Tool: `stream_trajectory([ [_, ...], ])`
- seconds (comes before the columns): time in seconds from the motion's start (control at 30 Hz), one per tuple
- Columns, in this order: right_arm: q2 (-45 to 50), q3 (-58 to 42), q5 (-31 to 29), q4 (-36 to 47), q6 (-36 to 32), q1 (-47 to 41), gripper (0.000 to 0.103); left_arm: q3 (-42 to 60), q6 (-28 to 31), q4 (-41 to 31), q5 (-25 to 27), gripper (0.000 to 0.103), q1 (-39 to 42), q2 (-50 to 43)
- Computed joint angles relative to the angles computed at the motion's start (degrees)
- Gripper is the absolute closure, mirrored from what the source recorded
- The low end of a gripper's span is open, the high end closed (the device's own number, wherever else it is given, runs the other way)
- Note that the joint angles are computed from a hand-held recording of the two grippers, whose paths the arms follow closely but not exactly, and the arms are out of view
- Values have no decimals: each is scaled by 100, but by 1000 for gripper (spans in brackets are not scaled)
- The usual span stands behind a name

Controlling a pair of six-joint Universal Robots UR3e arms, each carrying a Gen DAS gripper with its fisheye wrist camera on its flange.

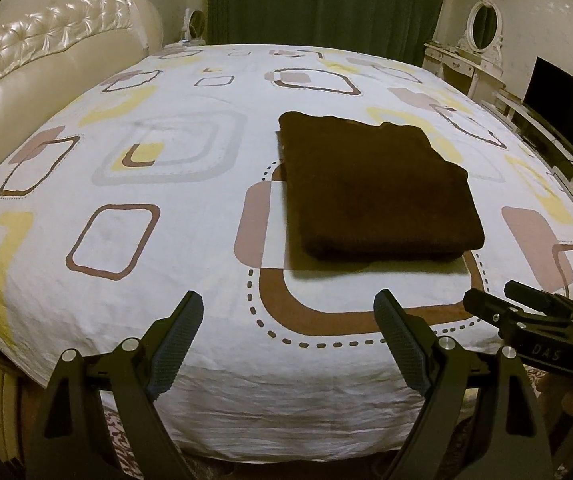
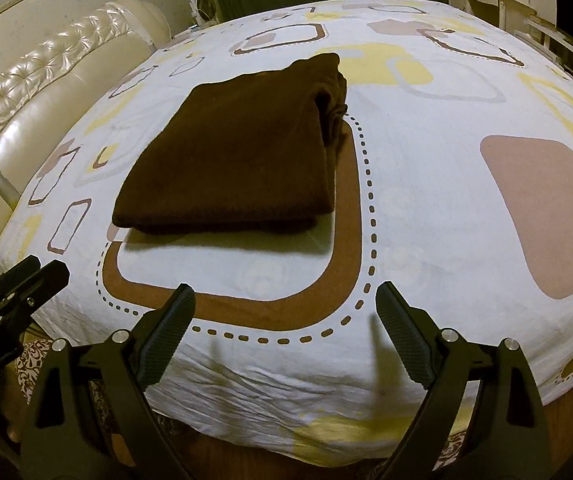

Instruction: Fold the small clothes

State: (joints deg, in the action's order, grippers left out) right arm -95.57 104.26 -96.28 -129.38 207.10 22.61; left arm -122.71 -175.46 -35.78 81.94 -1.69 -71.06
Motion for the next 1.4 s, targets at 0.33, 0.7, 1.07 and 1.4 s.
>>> stream_trajectory([
  [0.33, -6, 31, 42, -11, 16, -23, 11, -12, 3, -12, -60, 17, 60, 31],
  [0.7, -10, 51, 48, -9, 5, -19, 11, 37, -71, -68, -8, 17, 64, 43],
  [1.07, -3, 56, 56, -17, -14, -29, 11, 36, -67, -109, -6, 17, 57, 66],
  [1.4, -11, 56, 70, -11, -37, -52, 11, 11, -89, -54, 20, 17, 47, 70],
])
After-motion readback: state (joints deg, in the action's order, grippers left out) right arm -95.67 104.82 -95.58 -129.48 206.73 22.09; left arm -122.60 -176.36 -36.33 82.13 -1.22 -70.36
